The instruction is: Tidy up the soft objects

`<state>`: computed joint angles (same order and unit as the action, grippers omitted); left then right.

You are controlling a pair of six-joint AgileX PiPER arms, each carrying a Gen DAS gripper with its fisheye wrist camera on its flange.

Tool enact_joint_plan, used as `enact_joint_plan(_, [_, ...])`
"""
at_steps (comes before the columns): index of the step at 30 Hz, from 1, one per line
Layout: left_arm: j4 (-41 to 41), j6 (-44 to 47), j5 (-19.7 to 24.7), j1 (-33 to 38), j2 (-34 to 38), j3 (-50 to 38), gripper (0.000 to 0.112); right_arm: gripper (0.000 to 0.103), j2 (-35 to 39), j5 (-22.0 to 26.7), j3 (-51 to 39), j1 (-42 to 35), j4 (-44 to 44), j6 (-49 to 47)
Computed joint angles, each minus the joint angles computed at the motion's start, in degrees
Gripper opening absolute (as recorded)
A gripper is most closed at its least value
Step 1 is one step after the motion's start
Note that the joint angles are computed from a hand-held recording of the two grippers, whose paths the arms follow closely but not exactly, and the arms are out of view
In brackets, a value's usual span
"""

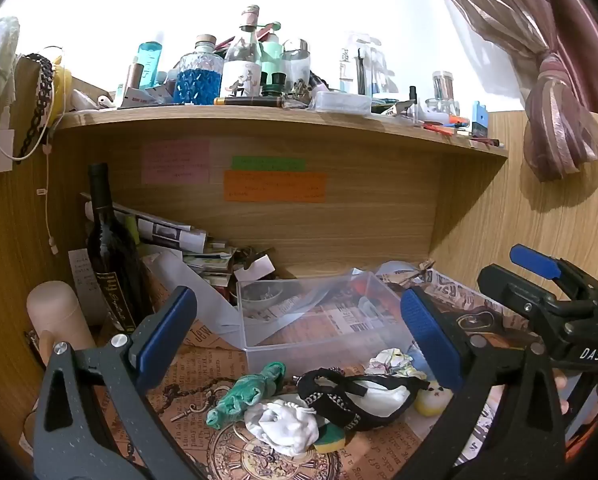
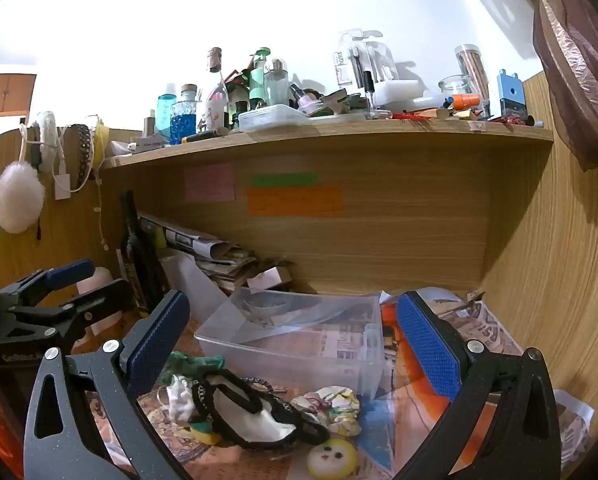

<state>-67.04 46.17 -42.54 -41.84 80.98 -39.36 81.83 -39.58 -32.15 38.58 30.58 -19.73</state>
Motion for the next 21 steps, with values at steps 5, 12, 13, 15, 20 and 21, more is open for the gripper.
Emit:
enact_joint_plan(5, [-0.02,0.15,0.15,0.07,0.06,-0.11,0.103,0.103,-0.06,-0.35,0.16,0.37,0.12,0.03])
enact_joint_plan(12, [-0.2,0.05,-0.11,-0.22,0.13,-0.13,0.103,0.103,0.0,-0.58,0.21,0.55,0.19,0.13])
enact_joint_plan(13, [-0.05,0.2,0.13,0.0,-0.02,-0.08,0.103,0.103,-0.04,-0.47,0.2,0.47,0.17,0.1])
enact_joint_plan(15, [-0.07,0.21,0.02,-0.07,0.08,-0.15,0.103,0.103,-0.05,-0.29,0.09,0.48,0.21,0.06])
enact_joint_plan(20, [-0.14,0.35,0.14,0.01,-0.05,-0.07,0.103,0.103,-0.07,-0.31,0.2,0.4,-0.15,0.36])
enact_joint_plan(21, [-0.15,0.28,0.1,-0.02,-0.03,-0.07,0.103,0.103,-0.08,-0.26,0.22,0.38,-0.26,0.48])
